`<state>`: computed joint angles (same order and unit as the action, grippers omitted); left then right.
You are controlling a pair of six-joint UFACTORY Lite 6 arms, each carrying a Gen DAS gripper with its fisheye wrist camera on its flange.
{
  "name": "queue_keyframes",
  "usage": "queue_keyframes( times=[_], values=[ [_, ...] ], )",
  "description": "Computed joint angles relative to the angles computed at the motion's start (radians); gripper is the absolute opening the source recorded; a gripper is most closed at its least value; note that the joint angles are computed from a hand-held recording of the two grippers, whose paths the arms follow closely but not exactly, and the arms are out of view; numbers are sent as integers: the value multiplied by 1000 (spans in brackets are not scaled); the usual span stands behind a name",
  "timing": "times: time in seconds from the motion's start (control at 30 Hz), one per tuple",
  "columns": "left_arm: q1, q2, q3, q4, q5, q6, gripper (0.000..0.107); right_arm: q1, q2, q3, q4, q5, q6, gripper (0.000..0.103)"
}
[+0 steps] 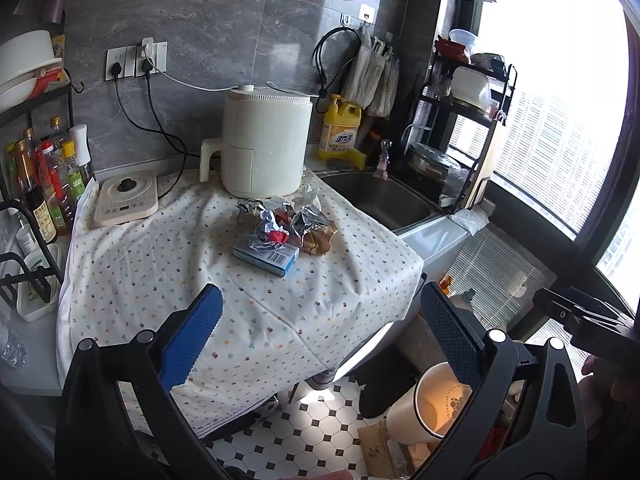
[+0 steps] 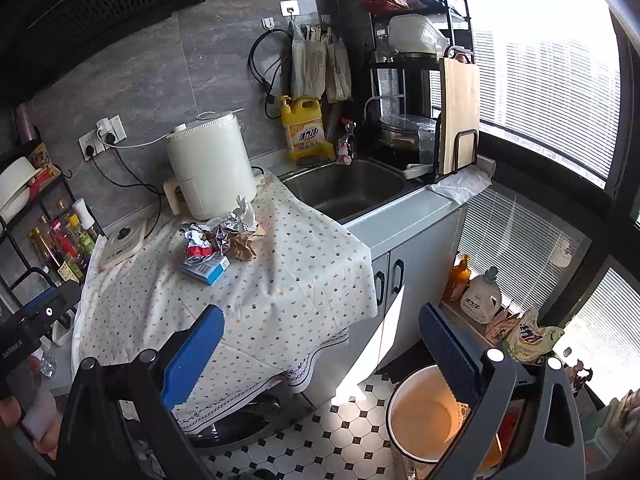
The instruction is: Collect trash
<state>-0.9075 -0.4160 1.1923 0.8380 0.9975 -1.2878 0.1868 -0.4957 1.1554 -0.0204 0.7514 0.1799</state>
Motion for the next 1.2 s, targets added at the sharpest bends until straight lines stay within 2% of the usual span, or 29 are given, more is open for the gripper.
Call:
queue_keyframes(
  times=[0.73,1.03,1.2],
  values=[
    [-50,79,46,45,20,-91,99,-146,-29,-51,186,-6,-208,95],
    [-4,64,35,1,24,-60,99,-83,33,-34,161,-25,-165,95],
    [84,14,-9,-49,-14,3,98,1,113,6,112,-60,-95,95]
  ],
)
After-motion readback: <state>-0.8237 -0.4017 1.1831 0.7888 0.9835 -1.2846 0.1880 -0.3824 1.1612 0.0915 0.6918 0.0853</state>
